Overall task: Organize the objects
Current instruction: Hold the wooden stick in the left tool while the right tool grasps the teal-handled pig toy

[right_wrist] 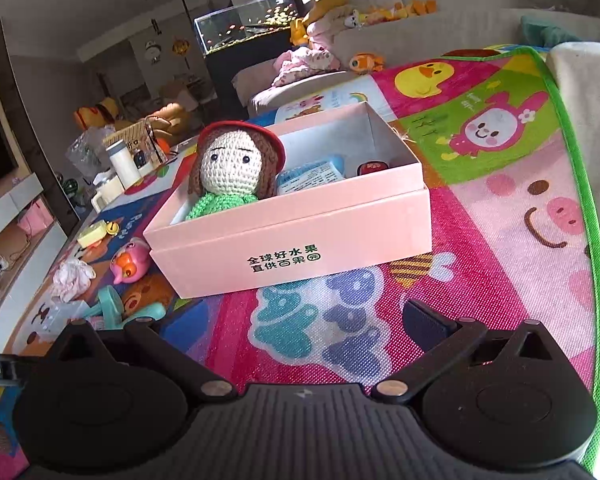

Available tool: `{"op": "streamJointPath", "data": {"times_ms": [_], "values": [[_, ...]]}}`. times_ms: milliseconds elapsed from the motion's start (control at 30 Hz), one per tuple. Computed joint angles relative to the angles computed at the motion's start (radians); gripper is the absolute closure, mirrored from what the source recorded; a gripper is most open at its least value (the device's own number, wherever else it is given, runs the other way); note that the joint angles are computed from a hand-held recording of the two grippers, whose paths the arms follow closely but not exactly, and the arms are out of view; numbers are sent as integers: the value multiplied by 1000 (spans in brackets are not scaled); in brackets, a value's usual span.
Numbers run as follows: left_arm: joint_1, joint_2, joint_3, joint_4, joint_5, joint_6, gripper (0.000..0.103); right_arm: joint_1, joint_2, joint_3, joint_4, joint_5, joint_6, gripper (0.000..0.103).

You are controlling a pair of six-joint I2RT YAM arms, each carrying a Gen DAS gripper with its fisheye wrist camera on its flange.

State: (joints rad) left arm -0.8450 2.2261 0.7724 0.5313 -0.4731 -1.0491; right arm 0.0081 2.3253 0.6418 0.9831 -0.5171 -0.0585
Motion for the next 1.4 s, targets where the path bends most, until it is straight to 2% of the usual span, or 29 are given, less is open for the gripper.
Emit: {"op": "streamJointPath", "data": {"times_ms": [100, 233, 300, 400, 467, 533, 633, 767, 867, 933, 1000, 1100, 1167, 1233, 1267, 1400], "values": [[-20, 12, 82, -123, -36, 70, 60, 31, -10, -44, 63, 32, -68, 0], [-27, 19, 69, -96, -50, 120, 57, 97, -18, -72, 90, 97, -161, 0], [-22, 7, 42, -79, -46, 137, 57, 111, -21, -67, 75, 124, -164, 0], [-6, -13, 34, -114, -35, 128, 57, 96, -24, -44, 27, 118, -138, 0], [0, -1, 76, -162, -30, 127, 60, 89, -28, -24, -16, 119, -116, 0], [-8, 27, 147, -242, -71, 144, 61, 90, -28, -11, -42, 132, -102, 0], [-20, 61, 226, -336, -125, 155, 67, 90, -26, -22, -23, 133, -106, 0], [-24, 48, 173, -271, -120, 184, 68, 118, -30, -42, 11, 172, -134, 0], [-28, 22, 91, -189, -111, 190, 69, 175, -20, -96, 167, 225, -177, 12], [-32, 3, 27, -138, -122, 177, 69, 248, -15, -131, 288, 301, -231, 29], [-29, -16, -49, -73, -131, 143, 69, 324, -25, -144, 350, 348, -281, 42], [-14, -41, -133, 1, -133, 97, 72, 438, -41, -96, 328, 446, -307, 48], [-6, -47, -173, 53, -130, 81, 73, 485, -44, -22, 250, 508, -309, 57], [-8, -49, -199, 85, -132, 76, 72, 481, -61, 54, 93, 500, -295, 78], [-8, -47, -208, 102, -133, 78, 72, 468, -76, 79, 11, 480, -285, 79], [-13, -33, -233, 164, -133, 81, 72, 371, -135, -1, 2, 370, -347, 77]]}}
